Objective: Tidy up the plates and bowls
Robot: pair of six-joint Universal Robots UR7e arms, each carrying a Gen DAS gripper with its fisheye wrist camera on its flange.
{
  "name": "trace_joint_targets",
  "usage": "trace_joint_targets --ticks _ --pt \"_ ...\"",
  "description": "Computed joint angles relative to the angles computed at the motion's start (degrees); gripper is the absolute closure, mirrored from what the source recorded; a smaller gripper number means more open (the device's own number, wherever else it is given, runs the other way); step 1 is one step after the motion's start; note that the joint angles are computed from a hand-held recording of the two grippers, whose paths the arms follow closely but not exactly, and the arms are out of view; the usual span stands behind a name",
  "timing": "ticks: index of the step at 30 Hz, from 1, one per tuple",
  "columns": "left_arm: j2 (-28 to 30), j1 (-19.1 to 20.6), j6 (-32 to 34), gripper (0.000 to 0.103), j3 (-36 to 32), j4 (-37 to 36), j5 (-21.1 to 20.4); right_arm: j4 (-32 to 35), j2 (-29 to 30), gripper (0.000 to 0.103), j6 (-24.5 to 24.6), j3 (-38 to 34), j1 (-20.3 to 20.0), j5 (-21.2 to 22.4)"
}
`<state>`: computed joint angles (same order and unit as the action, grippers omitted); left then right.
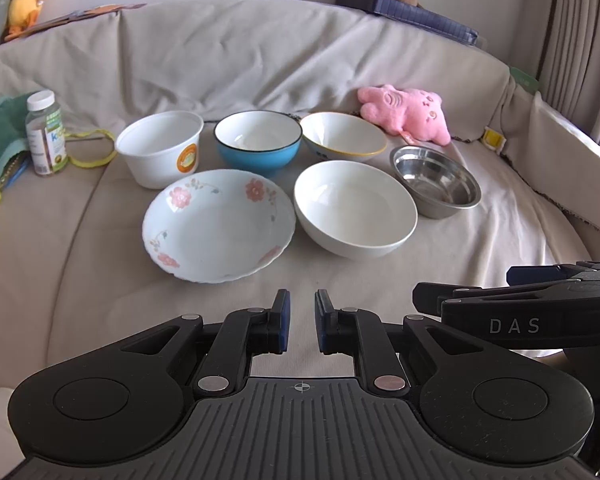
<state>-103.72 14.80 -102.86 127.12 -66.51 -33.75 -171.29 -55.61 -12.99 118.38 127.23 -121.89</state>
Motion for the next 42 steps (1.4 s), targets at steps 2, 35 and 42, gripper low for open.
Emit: trace_joint_targets --ticks 2,35,42 --pt "-0.1 -0.1 -0.1 0.088 0.1 -0.1 -0.1 0.0 0.0 0.0 0.0 0.0 0.0 0.0" --pt "-16.5 12.7 26.0 0.086 8.0 -28.7 1.2 -10.5 11.0 0.0 -6.9 -5.0 0.7 -3.5" --pt "-21.9 19.8 39.3 0.086 13.7 -45.3 -5.3 -7.1 14.8 0.008 -5.2 -8.1 -1.0 3.3"
